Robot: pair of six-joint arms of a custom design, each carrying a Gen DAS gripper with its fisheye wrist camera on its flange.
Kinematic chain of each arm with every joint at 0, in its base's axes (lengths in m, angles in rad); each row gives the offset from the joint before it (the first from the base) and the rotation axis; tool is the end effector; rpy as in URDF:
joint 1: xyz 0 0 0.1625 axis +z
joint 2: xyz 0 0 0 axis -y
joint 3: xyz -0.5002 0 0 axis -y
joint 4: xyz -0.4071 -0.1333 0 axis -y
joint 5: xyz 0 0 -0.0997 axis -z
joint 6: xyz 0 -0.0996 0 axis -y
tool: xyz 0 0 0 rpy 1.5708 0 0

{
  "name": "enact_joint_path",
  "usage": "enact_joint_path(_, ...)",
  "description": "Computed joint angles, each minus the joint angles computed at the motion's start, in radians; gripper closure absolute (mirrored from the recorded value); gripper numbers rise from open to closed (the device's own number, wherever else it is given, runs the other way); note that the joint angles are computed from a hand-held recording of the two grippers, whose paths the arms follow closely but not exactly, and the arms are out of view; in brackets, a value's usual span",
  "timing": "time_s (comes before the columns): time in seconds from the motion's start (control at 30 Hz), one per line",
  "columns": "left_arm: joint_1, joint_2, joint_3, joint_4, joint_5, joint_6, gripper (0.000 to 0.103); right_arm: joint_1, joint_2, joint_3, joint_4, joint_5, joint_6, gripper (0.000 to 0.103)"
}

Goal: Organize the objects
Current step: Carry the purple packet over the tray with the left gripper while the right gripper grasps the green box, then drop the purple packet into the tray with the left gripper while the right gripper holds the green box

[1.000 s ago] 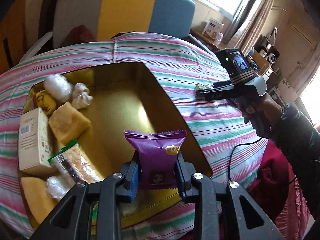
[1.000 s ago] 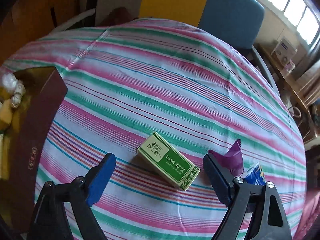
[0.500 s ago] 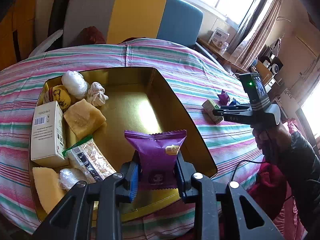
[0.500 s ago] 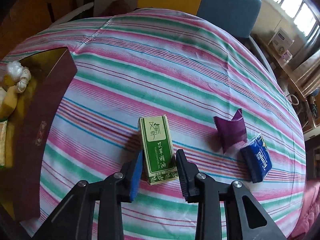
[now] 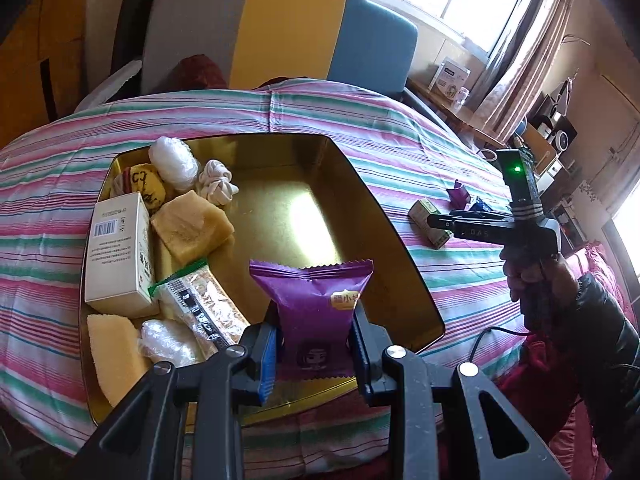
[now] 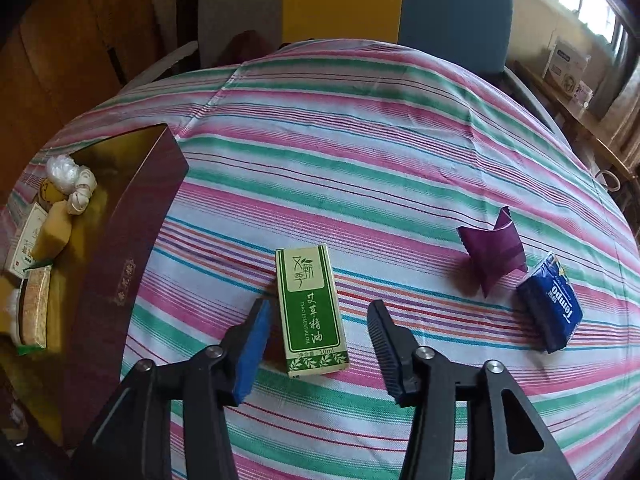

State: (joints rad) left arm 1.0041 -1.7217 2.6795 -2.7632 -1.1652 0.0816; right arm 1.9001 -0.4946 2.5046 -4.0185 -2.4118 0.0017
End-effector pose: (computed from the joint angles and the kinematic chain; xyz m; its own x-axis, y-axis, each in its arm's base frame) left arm -0.0032 -0.3266 0.2582 -0.7792 0.4814 -0.4014 0.5876 0.7839 -0.2004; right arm 0.1806 -0.3458 0.0136 -0.7335 0.0848 0.6743 -0.2917 0.8569 -0.4250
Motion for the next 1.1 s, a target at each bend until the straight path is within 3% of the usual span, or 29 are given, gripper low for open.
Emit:
enact_joint_path(0.2,0.004,-0.005,-0.001,-0.006,0.036,-0.017,0.072,-0.023,0.018,-0.004,-0.048,0.020,-0.050,0.041)
enact_joint_path(0.27,0.009,-0.006,-0.002,-0.012,0.043,-0.023,0.072,-0.023,0.020,-0.022,-0.009,-0.008,-0.055,0.072)
enact_joint_path(0.53,0.050,0.057,-0.052,-0.055,0.028,-0.054,0.072,-0.017,0.025,-0.038,0.025,-0.030,-0.056,0.073)
enact_joint_path(0.83,0.073,0.295,-0.149,-0.191,0.024,-0.014,0.072,-0.003,0.028,-0.043,0.044,-0.057,-0.034,0.072)
enact_joint_path(0.93,0.111,0.382,-0.212,-0.191,0.006,-0.008,0.072,-0.004,0.028,-0.045,0.044,-0.055,-0.032,0.072)
enact_joint_path(1.1,0.131,0.493,-0.279,-0.223,0.039,0.029,0.072,-0.009,0.026,-0.041,0.036,-0.049,-0.040,0.072)
